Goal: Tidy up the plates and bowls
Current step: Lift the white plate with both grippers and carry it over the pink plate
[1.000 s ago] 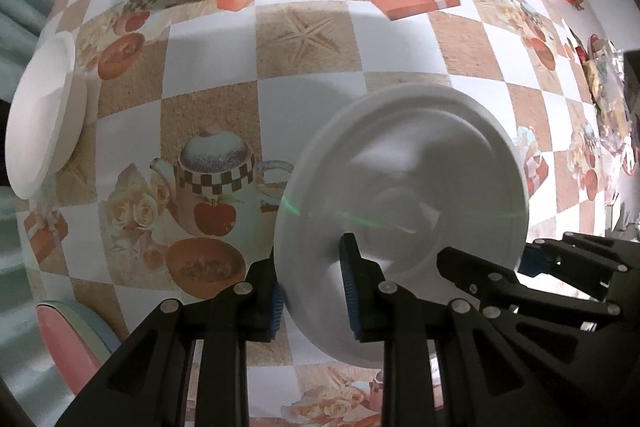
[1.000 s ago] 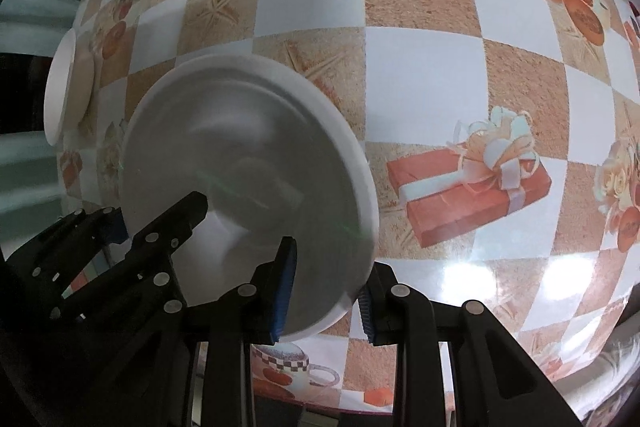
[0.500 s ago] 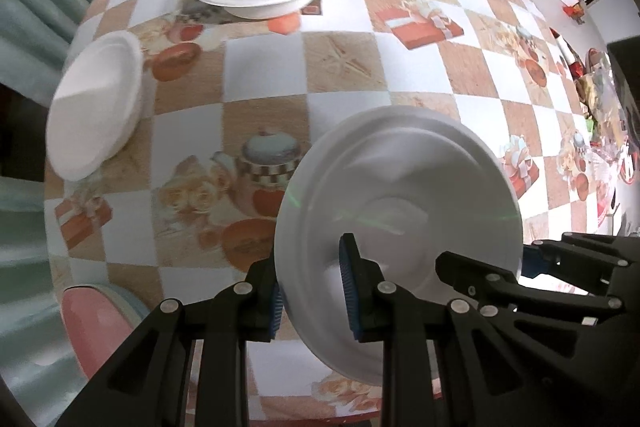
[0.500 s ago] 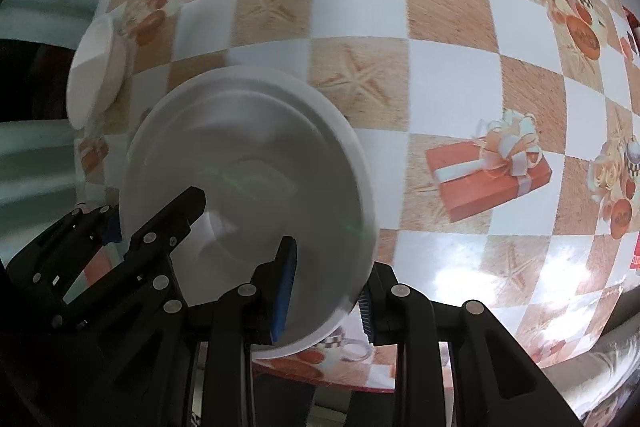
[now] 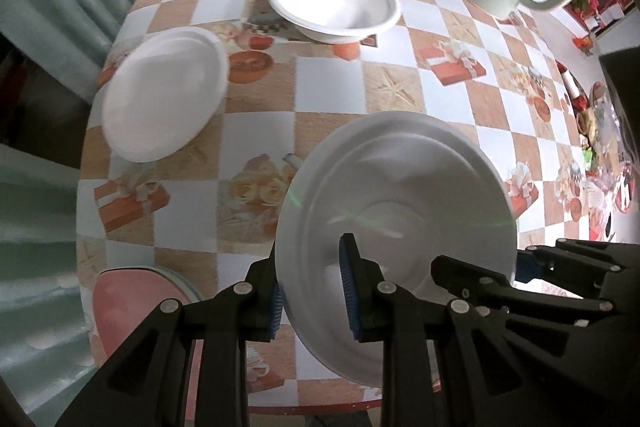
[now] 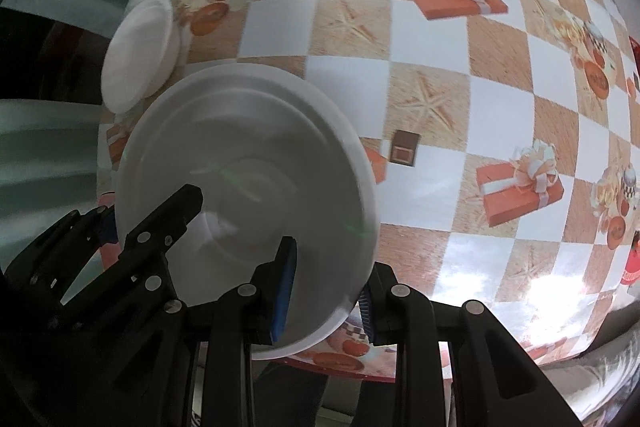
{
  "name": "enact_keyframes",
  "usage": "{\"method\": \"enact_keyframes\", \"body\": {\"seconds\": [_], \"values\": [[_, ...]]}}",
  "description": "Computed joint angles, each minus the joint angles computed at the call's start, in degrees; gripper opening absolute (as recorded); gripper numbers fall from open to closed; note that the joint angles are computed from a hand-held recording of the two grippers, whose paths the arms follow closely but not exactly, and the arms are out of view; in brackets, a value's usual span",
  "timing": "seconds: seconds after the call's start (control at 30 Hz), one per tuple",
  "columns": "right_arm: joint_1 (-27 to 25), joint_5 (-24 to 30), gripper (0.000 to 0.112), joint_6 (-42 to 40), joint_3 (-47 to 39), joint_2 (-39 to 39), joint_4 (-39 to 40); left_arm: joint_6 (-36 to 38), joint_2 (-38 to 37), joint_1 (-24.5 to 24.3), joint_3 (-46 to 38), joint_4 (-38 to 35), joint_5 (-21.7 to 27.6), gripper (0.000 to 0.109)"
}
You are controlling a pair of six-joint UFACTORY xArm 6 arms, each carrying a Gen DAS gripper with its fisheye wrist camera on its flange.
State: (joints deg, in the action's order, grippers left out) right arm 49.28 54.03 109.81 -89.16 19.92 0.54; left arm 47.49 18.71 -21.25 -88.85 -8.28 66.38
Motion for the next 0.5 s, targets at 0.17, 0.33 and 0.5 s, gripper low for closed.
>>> {"method": "enact_keyframes", "body": {"seconds": [0.17,0.33,0.5], "values": [[-1.4,3.4,0.031,-3.1,-5.7,2.8,0.1,-0.5,2.0,1.5,-4.1,-0.6,1.4,0.027],[-2.6,8.2,0.031,-5.9,-13.6,6.2,-0.3,-1.3,5.0,2.8,-9.5,-1.2,2.9,0.027],[-4.3,11.8,0.031,-9.6,-21.5,10.8,-0.7,-3.1,8.8,3.9,-16.0,-2.0,4.8,0.027]]}}
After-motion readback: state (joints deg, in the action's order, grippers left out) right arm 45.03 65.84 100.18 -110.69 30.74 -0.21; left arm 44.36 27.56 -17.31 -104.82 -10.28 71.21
